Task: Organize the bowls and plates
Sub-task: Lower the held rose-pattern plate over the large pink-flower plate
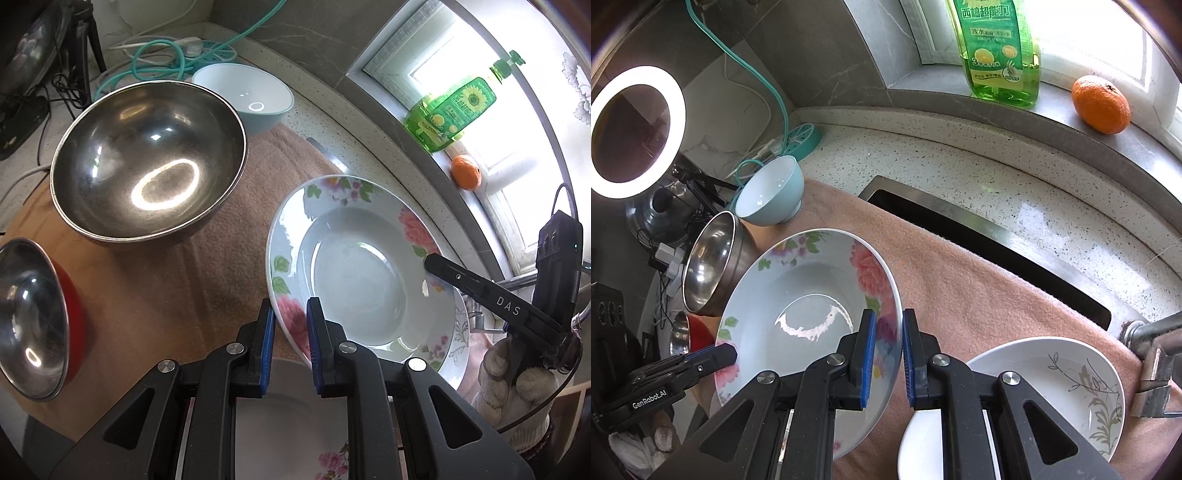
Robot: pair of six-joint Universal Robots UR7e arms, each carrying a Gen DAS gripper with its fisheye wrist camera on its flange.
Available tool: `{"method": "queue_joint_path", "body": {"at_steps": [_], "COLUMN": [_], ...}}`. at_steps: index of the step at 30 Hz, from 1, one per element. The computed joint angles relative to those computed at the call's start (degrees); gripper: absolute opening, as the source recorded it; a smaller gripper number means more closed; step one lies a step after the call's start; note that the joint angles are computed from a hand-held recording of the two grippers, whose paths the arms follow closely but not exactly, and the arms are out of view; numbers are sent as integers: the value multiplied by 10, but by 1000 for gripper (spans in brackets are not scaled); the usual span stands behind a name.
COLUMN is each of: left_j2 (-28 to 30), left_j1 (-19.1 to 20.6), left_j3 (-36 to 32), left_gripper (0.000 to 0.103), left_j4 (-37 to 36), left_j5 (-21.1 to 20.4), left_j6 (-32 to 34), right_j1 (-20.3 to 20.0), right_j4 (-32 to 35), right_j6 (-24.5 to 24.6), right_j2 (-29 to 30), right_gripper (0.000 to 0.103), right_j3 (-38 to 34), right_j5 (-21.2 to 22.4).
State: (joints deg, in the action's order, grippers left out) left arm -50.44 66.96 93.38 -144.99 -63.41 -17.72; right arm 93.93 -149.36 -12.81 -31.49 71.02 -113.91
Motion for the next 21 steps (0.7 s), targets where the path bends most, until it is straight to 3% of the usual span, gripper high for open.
{"method": "queue_joint_path", "body": {"at_steps": [21], "left_j2": [-90], "left_j1": [0], "left_j3": [95], "left_gripper": [15], "left_j4": [-5], "left_j5": [-8], "left_j6": [22], "right_j1": [31], "right_j4": [-97], "right_j6": [41], "right_j2": [-46], "right_gripper": [13], "right_j3": [138], "right_j5": [-12]}}
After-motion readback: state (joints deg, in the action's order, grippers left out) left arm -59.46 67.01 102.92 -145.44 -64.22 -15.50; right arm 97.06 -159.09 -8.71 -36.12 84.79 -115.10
